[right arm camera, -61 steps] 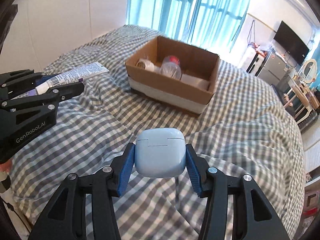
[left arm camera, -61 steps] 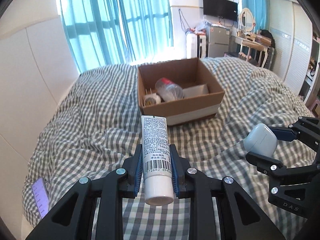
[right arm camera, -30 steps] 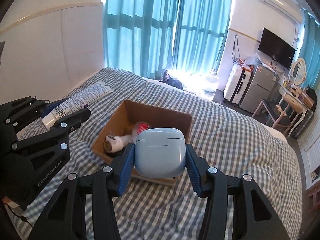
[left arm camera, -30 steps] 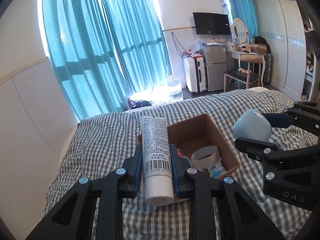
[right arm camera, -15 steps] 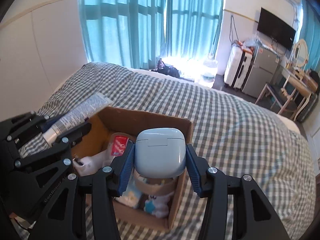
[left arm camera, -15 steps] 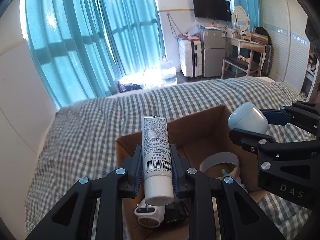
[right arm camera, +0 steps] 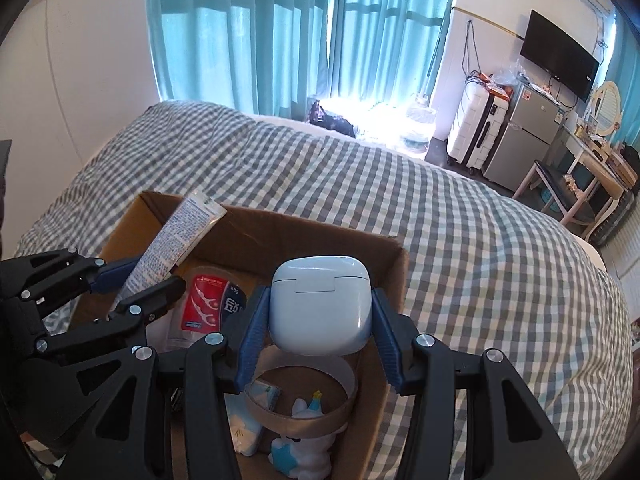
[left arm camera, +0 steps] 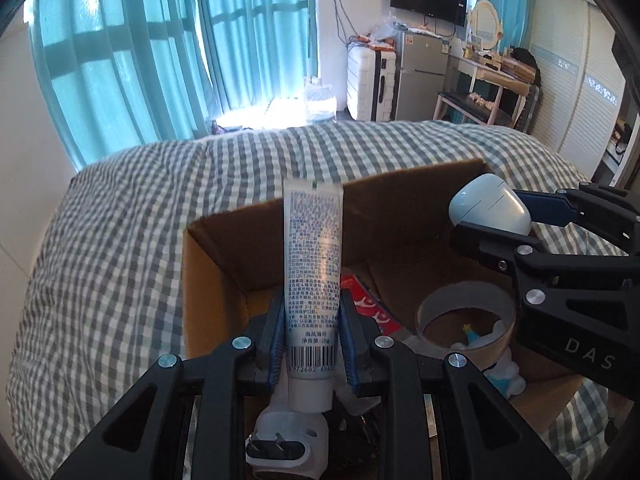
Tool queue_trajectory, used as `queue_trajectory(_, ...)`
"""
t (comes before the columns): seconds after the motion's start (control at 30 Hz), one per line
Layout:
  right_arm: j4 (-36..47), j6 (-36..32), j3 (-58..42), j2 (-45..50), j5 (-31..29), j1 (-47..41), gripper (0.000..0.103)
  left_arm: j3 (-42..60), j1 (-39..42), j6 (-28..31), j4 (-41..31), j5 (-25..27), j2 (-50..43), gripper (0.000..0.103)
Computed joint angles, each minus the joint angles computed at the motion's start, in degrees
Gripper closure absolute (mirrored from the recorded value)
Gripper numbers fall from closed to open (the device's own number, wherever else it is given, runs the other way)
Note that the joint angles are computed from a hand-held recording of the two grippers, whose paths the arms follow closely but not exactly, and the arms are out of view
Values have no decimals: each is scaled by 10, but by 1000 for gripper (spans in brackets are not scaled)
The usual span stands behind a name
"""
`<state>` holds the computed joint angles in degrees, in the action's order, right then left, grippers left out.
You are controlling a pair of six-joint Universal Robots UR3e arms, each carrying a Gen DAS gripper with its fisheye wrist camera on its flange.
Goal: Organize objects
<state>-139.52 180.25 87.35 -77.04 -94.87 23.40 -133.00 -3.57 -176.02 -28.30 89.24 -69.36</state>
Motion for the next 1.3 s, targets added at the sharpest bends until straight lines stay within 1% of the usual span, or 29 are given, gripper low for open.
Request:
queue_trajectory(0.3, -1, 8, 11, 9, -13, 15, 53, -12, 35, 20, -34, -43, 25, 78)
queue_trajectory(0.4, -2, 18, 19, -1, -12, 15, 53, -17, 44, 25, -49, -55, 43, 74)
queue_trajectory(0.47, -7, 23, 29, -17, -5, 14, 45, -21, 49, 23, -57, -60, 60, 65)
queue_trajectory(0.5, -10, 24, 33, -24, -4, 13, 35, -24, 53, 26, -62, -66, 74, 53)
queue_trajectory(0.53, -19, 26, 41, -35, 0, 12, 32, -29, 62, 33, -69, -74, 90, 42)
queue_trajectory(0.57, -26, 28, 48, -49, 5, 11, 32, -32, 70, 41, -81, -83, 112, 37)
queue_trajectory(0.6, -23, 30, 48, -58, 7, 10, 32, -31, 75, 44, -94, -85, 132, 28)
queue_trajectory(0.63, -16, 31, 44, -68, 7, 9, 30, -24, 74, 41, -101, -84, 137, 24)
queue_trajectory(0.67, -6, 35, 38, -77, 3, 9, 29, -16, 73, 38, -117, -81, 152, 23)
queue_trajectory(0.73, 9, 41, 31, -97, -1, 7, 23, 10, 70, 35, -150, -79, 169, 22)
queue_trajectory(0.8, 27, 51, 24, -123, -4, 5, 21, 45, 63, 31, -192, -71, 190, 18)
queue_trajectory(0.87, 49, 60, 9, -145, -10, 10, 19, 77, 40, 18, -211, -50, 201, 13)
queue_trajectory(0.93, 69, 60, -7, -163, -20, 14, 15, 106, 16, 5, -225, -25, 214, 10)
queue_trajectory(1.0, 94, 60, -34, -180, -41, 27, 14, 146, -7, -8, -251, 1, 224, 8)
queue_trajectory(1.2, 166, 72, -101, -225, -104, 81, 12, 253, -75, -56, -333, 70, 241, 5)
queue_trajectory(1.27, 186, 79, -124, -235, -137, 109, 11, 289, -147, -91, -338, 140, 223, 4)
queue_trajectory(1.3, 194, 83, -133, -240, -158, 126, 9, 307, -183, -107, -341, 176, 212, 4)
